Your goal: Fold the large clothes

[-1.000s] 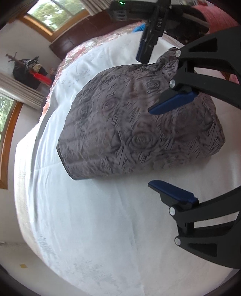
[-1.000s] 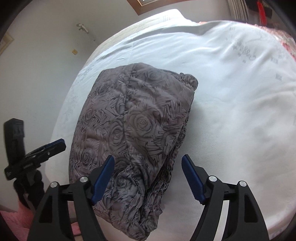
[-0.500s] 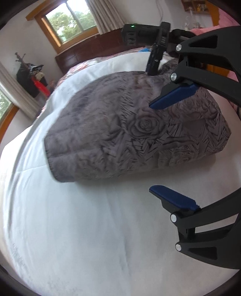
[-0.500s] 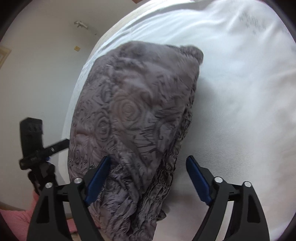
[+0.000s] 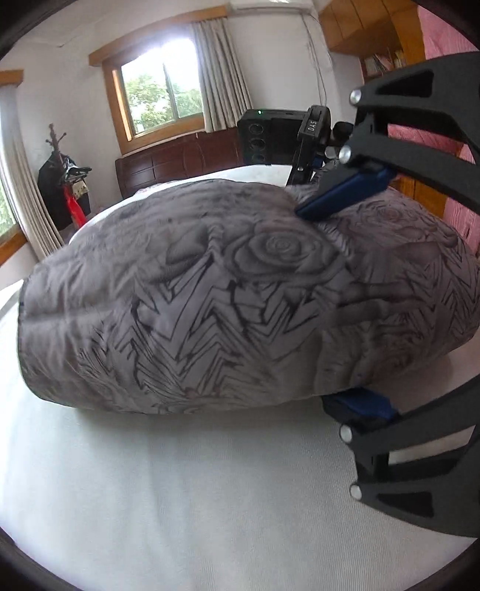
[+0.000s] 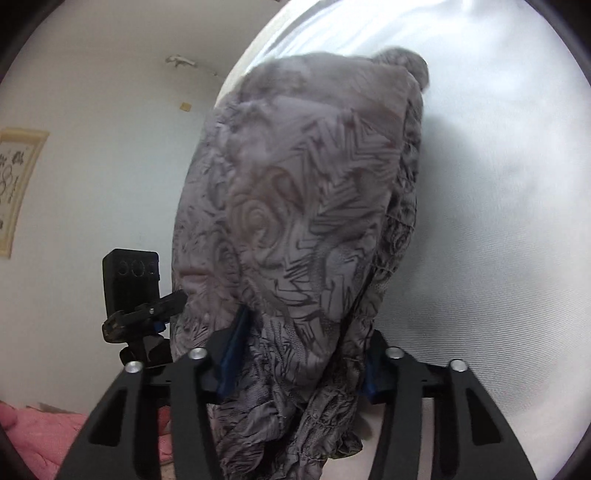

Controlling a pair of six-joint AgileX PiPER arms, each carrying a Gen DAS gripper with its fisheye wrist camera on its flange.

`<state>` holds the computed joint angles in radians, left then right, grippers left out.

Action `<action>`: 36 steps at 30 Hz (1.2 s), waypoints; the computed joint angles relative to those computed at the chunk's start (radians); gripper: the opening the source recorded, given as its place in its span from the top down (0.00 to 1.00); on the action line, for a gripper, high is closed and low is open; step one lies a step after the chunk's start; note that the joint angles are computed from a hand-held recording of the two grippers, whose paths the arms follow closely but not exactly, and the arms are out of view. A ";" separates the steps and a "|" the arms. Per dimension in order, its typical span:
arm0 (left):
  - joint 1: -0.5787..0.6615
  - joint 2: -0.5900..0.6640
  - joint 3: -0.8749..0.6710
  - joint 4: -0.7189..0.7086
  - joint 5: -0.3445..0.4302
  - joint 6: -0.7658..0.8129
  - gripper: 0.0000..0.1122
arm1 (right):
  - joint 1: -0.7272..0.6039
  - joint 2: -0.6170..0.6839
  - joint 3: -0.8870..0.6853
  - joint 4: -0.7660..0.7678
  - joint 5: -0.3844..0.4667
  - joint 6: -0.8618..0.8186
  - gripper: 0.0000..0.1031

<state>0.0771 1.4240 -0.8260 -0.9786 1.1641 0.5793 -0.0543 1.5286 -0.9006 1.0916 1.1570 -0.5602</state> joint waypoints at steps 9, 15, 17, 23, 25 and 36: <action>-0.016 -0.110 -0.039 -0.010 -0.026 -0.037 0.43 | 0.058 -0.086 -0.084 -0.025 -0.021 0.043 0.63; 0.031 -0.173 -0.058 -0.013 -0.046 -0.027 0.43 | 0.158 -0.036 -0.218 -0.076 -0.069 0.062 0.63; 0.059 -0.177 -0.053 -0.013 -0.067 -0.020 0.43 | 0.206 0.001 -0.259 -0.085 -0.099 0.060 0.63; 0.161 -0.158 -0.015 0.044 -0.116 0.014 0.43 | 0.322 0.158 -0.360 -0.112 -0.164 0.086 0.64; 0.194 -0.125 0.013 0.023 -0.124 0.043 0.42 | 0.329 0.193 -0.349 -0.083 -0.173 0.071 0.63; 0.239 0.013 -0.050 0.050 -0.151 0.097 0.27 | 0.287 0.266 -0.343 -0.010 -0.160 0.074 0.49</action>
<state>0.3166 1.4367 -0.8756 -0.9289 1.0130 0.6766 0.2324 1.7950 -1.2435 1.0815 0.9973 -0.4863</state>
